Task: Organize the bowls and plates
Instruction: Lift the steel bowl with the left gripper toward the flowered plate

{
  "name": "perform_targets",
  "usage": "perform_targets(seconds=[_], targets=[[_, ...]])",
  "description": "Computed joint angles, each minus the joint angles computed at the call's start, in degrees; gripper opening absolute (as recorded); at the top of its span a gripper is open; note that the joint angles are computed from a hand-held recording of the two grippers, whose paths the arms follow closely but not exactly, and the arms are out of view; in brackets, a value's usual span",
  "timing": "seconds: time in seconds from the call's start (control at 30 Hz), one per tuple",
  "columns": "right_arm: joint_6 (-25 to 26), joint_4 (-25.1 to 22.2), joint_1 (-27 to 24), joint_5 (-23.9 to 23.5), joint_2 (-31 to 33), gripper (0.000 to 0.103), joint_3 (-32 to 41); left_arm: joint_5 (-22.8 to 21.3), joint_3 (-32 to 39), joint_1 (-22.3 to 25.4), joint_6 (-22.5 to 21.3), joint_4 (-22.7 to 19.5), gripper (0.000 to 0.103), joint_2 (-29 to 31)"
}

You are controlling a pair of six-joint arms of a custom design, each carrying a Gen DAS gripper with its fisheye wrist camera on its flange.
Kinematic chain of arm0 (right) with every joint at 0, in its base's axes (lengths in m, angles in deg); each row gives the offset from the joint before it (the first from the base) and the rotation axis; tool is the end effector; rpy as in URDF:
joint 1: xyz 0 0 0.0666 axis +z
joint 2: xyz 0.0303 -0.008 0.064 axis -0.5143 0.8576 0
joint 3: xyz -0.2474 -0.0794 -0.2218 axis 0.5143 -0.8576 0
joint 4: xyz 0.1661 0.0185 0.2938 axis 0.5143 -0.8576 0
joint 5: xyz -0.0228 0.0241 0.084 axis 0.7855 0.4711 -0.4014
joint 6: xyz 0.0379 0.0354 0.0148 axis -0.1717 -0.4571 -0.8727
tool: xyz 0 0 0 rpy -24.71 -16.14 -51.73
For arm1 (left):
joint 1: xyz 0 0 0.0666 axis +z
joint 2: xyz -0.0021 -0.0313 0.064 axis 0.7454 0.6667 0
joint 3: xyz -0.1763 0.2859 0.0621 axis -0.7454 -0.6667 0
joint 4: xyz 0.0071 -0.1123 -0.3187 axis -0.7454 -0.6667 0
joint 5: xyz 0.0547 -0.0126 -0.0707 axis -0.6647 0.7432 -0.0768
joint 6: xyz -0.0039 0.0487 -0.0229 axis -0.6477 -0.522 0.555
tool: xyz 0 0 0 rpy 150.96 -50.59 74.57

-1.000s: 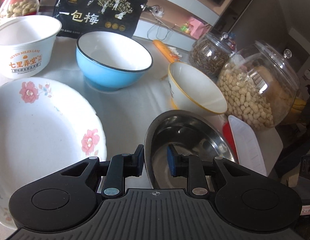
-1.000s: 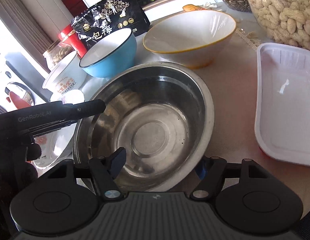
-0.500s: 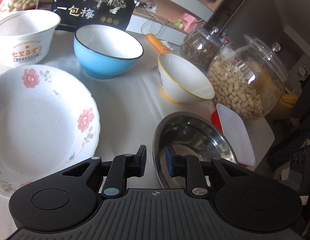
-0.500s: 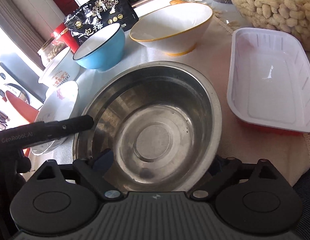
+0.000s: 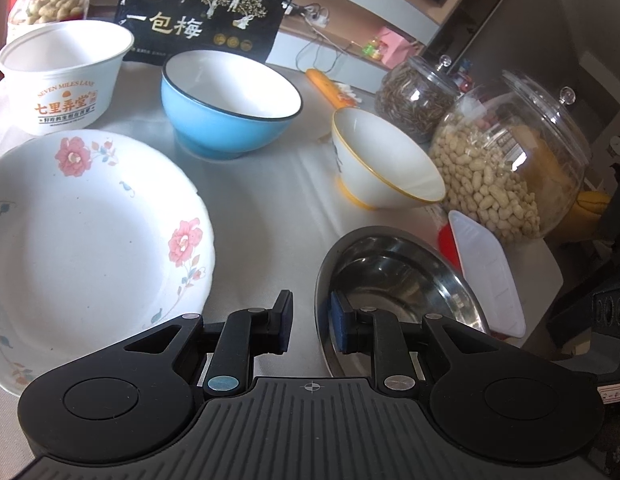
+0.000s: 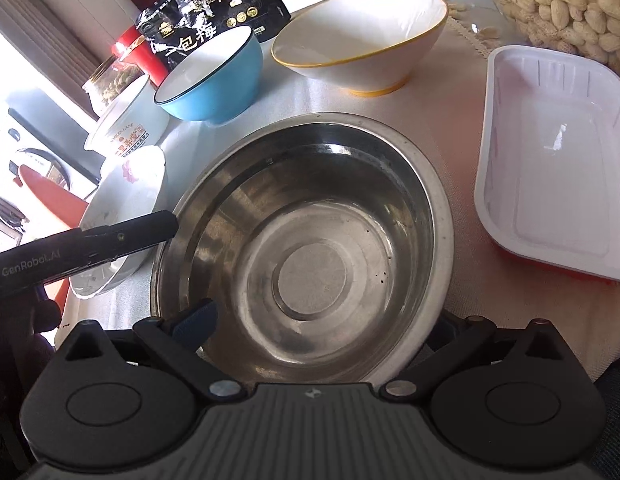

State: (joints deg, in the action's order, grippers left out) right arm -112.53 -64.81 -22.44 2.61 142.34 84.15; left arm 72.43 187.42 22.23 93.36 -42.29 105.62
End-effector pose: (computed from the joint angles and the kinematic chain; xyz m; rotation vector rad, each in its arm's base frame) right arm 0.4693 0.0792 0.3958 0.2156 2.5917 0.5398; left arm 0.5112 -0.2605 0.3963 0.2722 2.4383 -0.7063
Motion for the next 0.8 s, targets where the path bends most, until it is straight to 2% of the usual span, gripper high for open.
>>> perform_targets(seconds=[0.03, 0.07, 0.13, 0.2, 0.27, 0.37, 0.4, 0.47, 0.53, 0.63, 0.8], targets=[[-0.3, 0.7, -0.1, 0.1, -0.3, 0.103, -0.5, -0.6, 0.5, -0.2, -0.1, -0.4, 0.023, 0.5], [-1.1, 2.2, 0.0, 0.9, -1.0, 0.097, -1.6, -1.0, 1.0, -0.4, -0.2, -0.8, 0.023, 0.9], [-2.8, 4.2, 1.0, 6.5, -1.9, 0.091, -2.9, -1.5, 2.1, -0.9, -0.6, -1.8, 0.023, 1.8], [-5.3, 5.9, 2.0, 11.9, -2.7, 0.091, -4.4, -1.4, 2.5, -1.2, -0.8, -2.0, 0.023, 2.3], [-6.8, 7.8, 1.8, 11.7, -3.5, 0.093, -6.1, -1.3, 2.7, -1.4, -0.7, -1.8, 0.023, 2.7], [-5.8, 7.8, 1.2, 10.1, -3.1, 0.091, -5.7, -1.2, 1.7, -1.6, -0.4, -0.1, 0.023, 2.7], [-6.5, 7.9, 1.1, 10.5, -3.0, 0.089, -5.5, -0.5, 1.3, -1.5, -0.1, 0.5, 0.022, 2.7], [-7.8, 8.2, 1.1, 9.7, -2.5, 0.076, -4.7, 1.4, 0.8, -1.3, 1.2, 1.2, 0.021, 2.6], [-7.9, 6.9, 1.8, 9.9, -1.6, 0.072, -3.1, 1.2, 0.2, -1.0, 1.8, 1.7, 0.021, 2.0], [-6.8, 5.4, 4.0, 12.9, -0.7, 0.061, -0.6, 1.1, -3.9, 0.4, 2.7, 7.1, 0.021, -1.2], [-3.8, 4.4, 8.1, 15.0, 3.2, 0.057, 7.8, 4.6, -8.6, 6.0, 4.8, 12.6, 0.021, -6.1]])
